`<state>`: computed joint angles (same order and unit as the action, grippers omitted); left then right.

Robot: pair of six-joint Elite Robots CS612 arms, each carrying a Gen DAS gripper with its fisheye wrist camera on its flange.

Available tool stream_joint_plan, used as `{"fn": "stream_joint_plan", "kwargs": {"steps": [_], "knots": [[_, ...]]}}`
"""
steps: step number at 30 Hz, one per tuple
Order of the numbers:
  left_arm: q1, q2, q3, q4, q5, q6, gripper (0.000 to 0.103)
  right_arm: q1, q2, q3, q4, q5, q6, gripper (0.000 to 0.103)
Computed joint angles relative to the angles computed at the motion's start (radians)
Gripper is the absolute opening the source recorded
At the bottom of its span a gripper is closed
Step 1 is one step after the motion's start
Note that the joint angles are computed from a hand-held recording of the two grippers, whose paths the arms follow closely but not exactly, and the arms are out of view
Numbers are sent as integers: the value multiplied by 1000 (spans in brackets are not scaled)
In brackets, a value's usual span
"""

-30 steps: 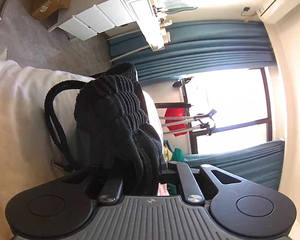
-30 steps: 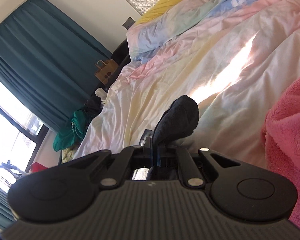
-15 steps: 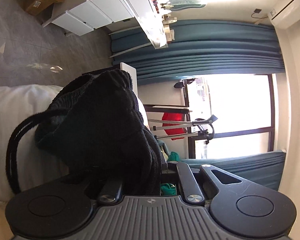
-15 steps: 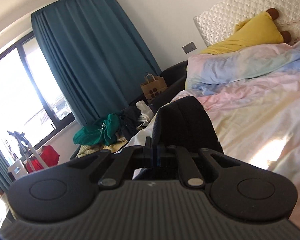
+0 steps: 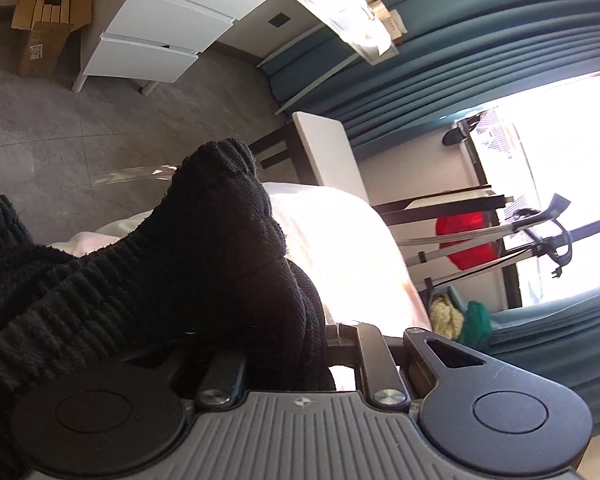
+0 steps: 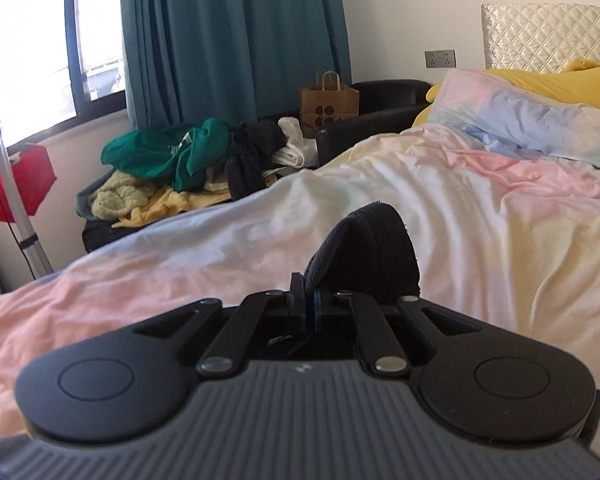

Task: Fold clothes
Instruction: 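Carry the waistband with the left tool while the right tool holds the pants fabric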

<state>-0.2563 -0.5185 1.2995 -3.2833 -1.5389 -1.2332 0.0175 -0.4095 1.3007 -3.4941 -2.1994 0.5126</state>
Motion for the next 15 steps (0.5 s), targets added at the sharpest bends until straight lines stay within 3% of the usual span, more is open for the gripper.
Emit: {"fn": "stream_joint_plan", "kwargs": {"steps": [4, 6, 9, 11, 15], "knots": [[4, 20, -41, 51, -25, 48, 23, -2, -3, 27, -29, 32, 63, 10], [4, 13, -23, 30, -38, 68, 29, -4, -17, 62, -66, 48, 113, 13], [0, -6, 40, -90, -61, 96, 46, -4, -44, 126, -121, 61, 177, 16], [-2, -15, 88, -198, -95, 95, 64, 1, -71, 184, -159, 56, 203, 16], [-28, -69, 197, -265, -81, 111, 71, 10, -124, 310, -226, 62, 296, 16]]}}
